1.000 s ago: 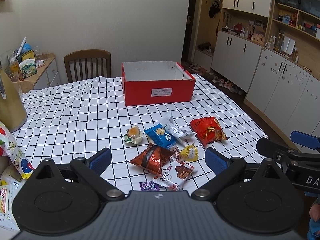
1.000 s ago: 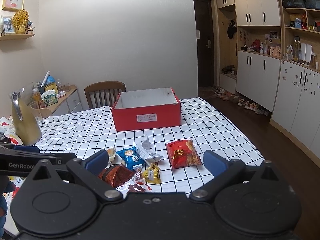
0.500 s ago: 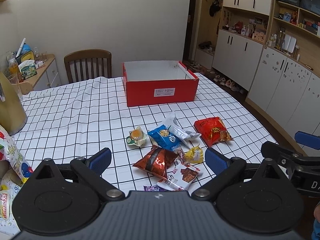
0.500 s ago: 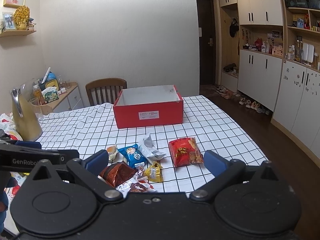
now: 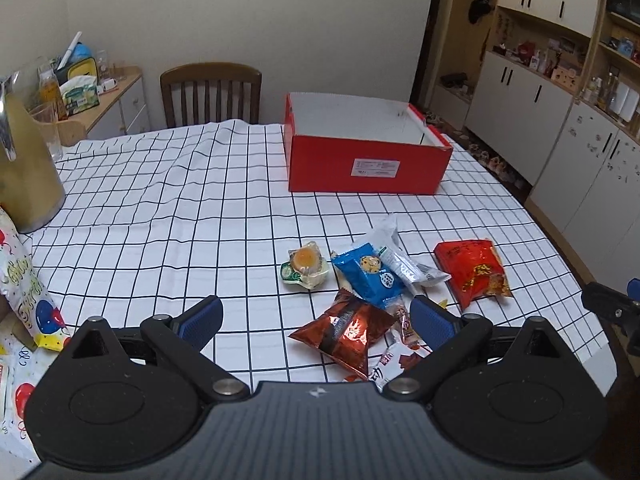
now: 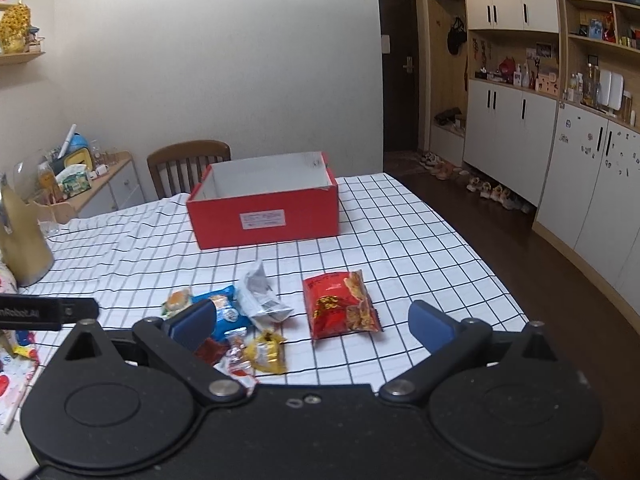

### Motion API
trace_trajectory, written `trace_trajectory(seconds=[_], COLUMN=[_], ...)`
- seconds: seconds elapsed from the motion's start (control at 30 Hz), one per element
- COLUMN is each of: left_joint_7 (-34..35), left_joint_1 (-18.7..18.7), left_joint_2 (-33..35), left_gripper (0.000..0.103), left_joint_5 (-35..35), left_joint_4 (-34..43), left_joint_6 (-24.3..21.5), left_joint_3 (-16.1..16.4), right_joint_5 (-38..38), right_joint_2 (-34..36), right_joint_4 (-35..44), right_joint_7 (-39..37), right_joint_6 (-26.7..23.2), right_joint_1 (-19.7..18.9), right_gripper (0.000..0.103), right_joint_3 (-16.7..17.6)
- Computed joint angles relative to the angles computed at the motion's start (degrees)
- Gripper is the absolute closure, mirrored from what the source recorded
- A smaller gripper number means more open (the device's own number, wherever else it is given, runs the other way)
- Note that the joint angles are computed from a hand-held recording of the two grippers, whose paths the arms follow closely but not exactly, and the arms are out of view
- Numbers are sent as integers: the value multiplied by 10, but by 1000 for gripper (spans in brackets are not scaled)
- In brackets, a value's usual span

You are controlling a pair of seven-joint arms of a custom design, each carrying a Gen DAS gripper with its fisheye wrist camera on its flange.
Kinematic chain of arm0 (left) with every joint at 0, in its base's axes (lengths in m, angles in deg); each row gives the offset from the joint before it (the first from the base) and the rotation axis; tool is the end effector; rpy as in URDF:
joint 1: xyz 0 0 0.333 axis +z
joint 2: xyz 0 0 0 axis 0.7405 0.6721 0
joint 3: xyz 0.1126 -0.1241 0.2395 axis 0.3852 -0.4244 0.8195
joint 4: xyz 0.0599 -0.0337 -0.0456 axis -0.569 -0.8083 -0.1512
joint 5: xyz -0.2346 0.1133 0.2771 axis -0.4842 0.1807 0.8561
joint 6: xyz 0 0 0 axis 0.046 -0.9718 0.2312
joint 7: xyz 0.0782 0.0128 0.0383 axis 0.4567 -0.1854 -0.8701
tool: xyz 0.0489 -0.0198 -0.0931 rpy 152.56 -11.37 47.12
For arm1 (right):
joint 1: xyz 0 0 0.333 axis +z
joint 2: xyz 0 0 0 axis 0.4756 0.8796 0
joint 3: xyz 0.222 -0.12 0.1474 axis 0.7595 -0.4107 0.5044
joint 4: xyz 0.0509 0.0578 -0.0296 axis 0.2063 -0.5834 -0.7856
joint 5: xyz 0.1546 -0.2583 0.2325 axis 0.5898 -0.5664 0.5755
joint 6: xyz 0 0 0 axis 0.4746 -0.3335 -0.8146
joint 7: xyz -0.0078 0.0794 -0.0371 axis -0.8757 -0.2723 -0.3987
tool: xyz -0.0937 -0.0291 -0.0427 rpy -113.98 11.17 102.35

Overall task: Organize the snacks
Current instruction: 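Grasp the copper foil bag with the left tool while the right tool grasps the red chip bag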

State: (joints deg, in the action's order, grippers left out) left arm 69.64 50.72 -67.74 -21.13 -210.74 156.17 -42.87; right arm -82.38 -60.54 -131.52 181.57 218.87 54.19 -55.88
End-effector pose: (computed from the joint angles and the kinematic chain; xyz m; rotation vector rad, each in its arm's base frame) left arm 0.3819 -0.2023 0.4902 -1.9737 1.4926 -0.7244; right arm 0.4367 0.3726 0.5000 -1.7299 1.3884 -0.6278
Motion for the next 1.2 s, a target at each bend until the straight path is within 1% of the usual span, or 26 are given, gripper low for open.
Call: trace_trajectory(seconds=[0.07, 0.17, 0.37, 0.43, 0.5, 0.57, 0.6, 0.67, 0.7, 0.73, 0.77, 0.83, 0.9, 1.1, 1.13, 1.2], left_joint_7=[4, 24, 48, 57, 82, 105, 107, 110, 113, 121, 133, 170, 202, 230, 240, 255], left_joint_1=[6, -4, -17, -25, -41, -51, -54, -60, -65, -70, -77, -92, -100, -108, -110, -113], left_joint_2=[26, 62, 129, 151, 174, 198, 206, 225, 232, 240, 247, 259, 271, 291, 294, 298], left_gripper=[3, 3, 3, 3, 3, 3, 3, 3, 3, 3, 3, 3, 4, 4, 4, 11], left_joint_5=[4, 5, 19, 22, 11, 9, 15, 31, 36, 34, 25, -16, -44, -52, -59, -73], left_joint_4=[15, 27, 60, 70, 79, 90, 96, 107, 110, 114, 116, 120, 125, 140, 141, 145], left_joint_6=[-7, 5, 10, 12, 17, 16, 10, 2, 1, 0, 1, 9, 15, 3, 4, 2], left_joint_3=[-2, 16, 39, 51, 70, 82, 84, 90, 94, 100, 108, 124, 135, 146, 148, 151], right_joint_5=[15, 69, 172, 216, 251, 281, 296, 321, 336, 359, 372, 394, 410, 461, 468, 479], right_joint_2=[17, 50, 129, 160, 190, 219, 235, 267, 278, 289, 301, 320, 339, 390, 394, 402], right_joint_4=[12, 33, 99, 130, 163, 197, 214, 255, 268, 280, 295, 318, 345, 422, 428, 439], right_joint_7=[-24, -88, -217, -263, -306, -341, -358, -387, -403, -427, -442, -470, -489, -541, -548, -560], right_joint_6=[4, 8, 1, -6, -14, -27, -31, -56, -62, -66, -75, -89, -111, -183, -187, -195], right_joint_1=[-3, -4, 5, 5, 6, 9, 10, 16, 16, 10, 11, 13, 18, 22, 22, 21], right_gripper=[1, 1, 1, 1, 1, 1, 1, 1, 1, 1, 1, 1, 1, 1, 2, 2], right_joint_3=[-5, -13, -30, -31, -32, -35, -36, -41, -40, -31, -31, -31, -34, -34, -33, -33])
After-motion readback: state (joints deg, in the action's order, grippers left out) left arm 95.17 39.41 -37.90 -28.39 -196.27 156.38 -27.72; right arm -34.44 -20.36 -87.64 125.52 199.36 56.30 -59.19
